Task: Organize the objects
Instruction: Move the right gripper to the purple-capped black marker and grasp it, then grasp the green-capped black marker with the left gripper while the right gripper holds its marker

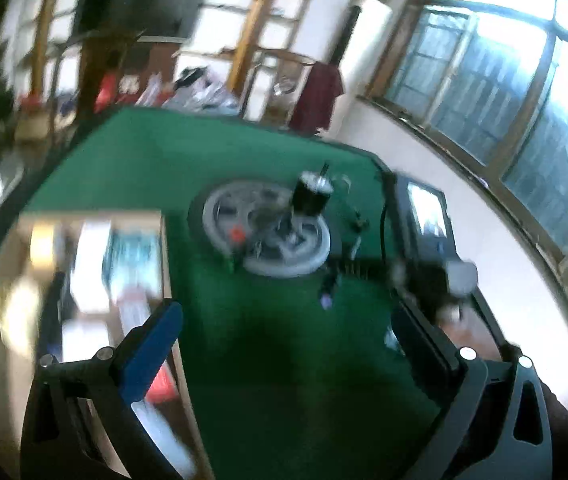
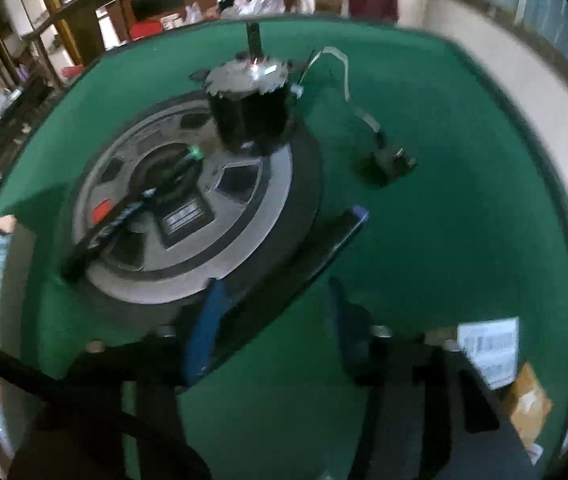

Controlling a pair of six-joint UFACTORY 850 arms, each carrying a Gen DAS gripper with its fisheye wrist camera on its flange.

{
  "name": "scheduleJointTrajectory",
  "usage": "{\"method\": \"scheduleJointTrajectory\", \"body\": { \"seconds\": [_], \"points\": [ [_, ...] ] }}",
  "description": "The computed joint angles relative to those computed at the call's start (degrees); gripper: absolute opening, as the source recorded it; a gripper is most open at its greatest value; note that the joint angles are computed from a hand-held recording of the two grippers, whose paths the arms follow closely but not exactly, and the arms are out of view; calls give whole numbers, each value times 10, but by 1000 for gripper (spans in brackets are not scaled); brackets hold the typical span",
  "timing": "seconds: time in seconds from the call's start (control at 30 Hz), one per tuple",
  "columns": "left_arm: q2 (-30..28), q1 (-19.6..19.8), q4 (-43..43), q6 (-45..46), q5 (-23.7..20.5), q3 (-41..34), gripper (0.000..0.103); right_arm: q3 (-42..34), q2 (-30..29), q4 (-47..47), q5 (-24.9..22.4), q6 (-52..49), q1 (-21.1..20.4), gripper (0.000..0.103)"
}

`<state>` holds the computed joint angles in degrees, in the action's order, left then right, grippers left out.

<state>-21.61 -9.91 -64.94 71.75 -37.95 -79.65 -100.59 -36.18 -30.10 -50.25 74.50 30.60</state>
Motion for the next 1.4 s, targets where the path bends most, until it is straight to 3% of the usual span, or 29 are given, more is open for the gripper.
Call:
{"method": "scheduleJointTrajectory", "body": {
  "seconds": [0.03, 0.1, 0.2, 0.37, 0.47, 0.53, 0.6, 0.7, 0.73, 0.9, 1.1, 1.4],
  "points": [
    [-19, -10, 44, -29, 14, -30, 101, -2, -2, -14, -11, 5, 3, 20],
    [-58, -29, 132, -92, 32, -86, 101, 20, 13, -22, -1, 17, 5, 12],
    [-110, -57, 242, -182, 75, -145, 101, 65, 41, -37, 19, 40, 10, 12],
    [-215, -92, 367, -302, 17, -270, 96, 114, 69, -68, 63, 89, 19, 12],
    [-254, -113, 430, -339, 5, -310, 78, 134, 80, -74, 106, 113, 12, 12],
    [-273, -119, 455, -358, -16, -333, 53, 146, 87, -73, 135, 123, 6, 12],
    [-269, -124, 472, -361, 4, -322, 45, 157, 94, -70, 155, 126, 0, 12],
    [-254, -129, 469, -344, 20, -300, 18, 156, 92, -76, 158, 138, 4, 12],
    [-250, -130, 469, -339, 21, -295, 13, 154, 91, -78, 155, 138, 5, 12],
    [-210, -130, 437, -311, 44, -236, 12, 151, 89, -97, 138, 141, 10, 12],
    [-135, -96, 292, -204, 47, -152, 12, 183, 108, -141, 213, 198, 7, 12],
    [-23, 0, 110, -59, 29, -35, 13, 213, 137, -256, 317, 334, 14, 12]
  ]
}}
